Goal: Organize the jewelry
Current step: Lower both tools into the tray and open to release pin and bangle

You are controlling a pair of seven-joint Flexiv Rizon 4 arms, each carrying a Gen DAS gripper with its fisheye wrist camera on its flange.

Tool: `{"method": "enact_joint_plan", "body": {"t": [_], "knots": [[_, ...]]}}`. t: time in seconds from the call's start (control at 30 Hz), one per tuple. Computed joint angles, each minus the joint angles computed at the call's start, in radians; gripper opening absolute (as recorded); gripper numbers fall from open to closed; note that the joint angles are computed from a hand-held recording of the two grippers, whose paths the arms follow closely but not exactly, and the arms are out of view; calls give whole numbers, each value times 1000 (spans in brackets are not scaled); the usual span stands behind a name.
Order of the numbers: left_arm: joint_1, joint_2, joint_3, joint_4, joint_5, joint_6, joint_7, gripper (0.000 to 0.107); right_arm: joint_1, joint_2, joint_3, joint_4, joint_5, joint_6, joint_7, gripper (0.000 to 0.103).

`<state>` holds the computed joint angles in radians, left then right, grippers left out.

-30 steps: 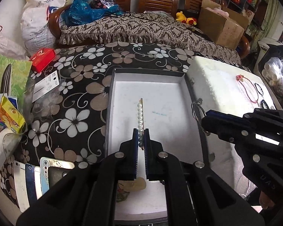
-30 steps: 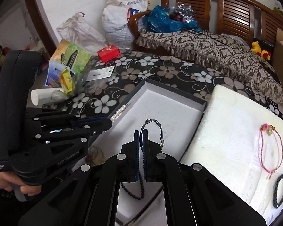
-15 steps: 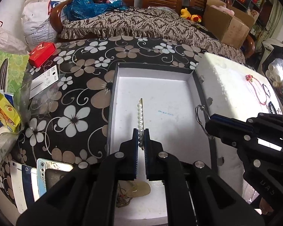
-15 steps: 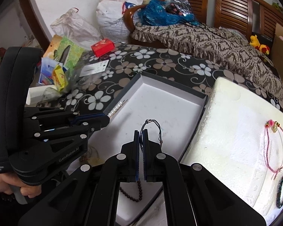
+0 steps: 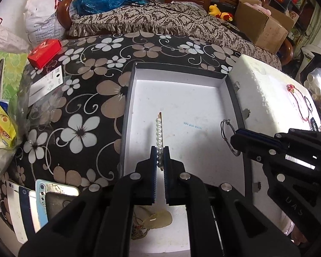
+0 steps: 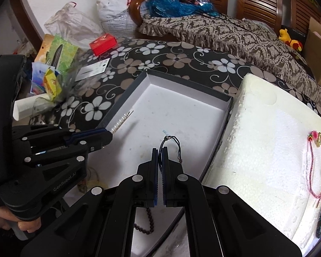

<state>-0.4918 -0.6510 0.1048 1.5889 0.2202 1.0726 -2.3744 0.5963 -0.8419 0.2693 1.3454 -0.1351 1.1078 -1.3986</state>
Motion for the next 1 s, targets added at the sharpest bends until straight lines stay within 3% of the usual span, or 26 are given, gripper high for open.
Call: {"method": "enact_joint_plan", "body": {"t": [0.57,0.8,1.0], "knots": [[19,-22,-19,-4,-37,-10,27,6,12,-9,-11,-9,-9,-23,15,4],[2,-10,5,-3,-19,-28,0,25,2,5,-7,9,-5,-7,18,11],[-22,22,33,-7,40,-20,-69,27,-36,81,6,110,21,112,11,16]]}}
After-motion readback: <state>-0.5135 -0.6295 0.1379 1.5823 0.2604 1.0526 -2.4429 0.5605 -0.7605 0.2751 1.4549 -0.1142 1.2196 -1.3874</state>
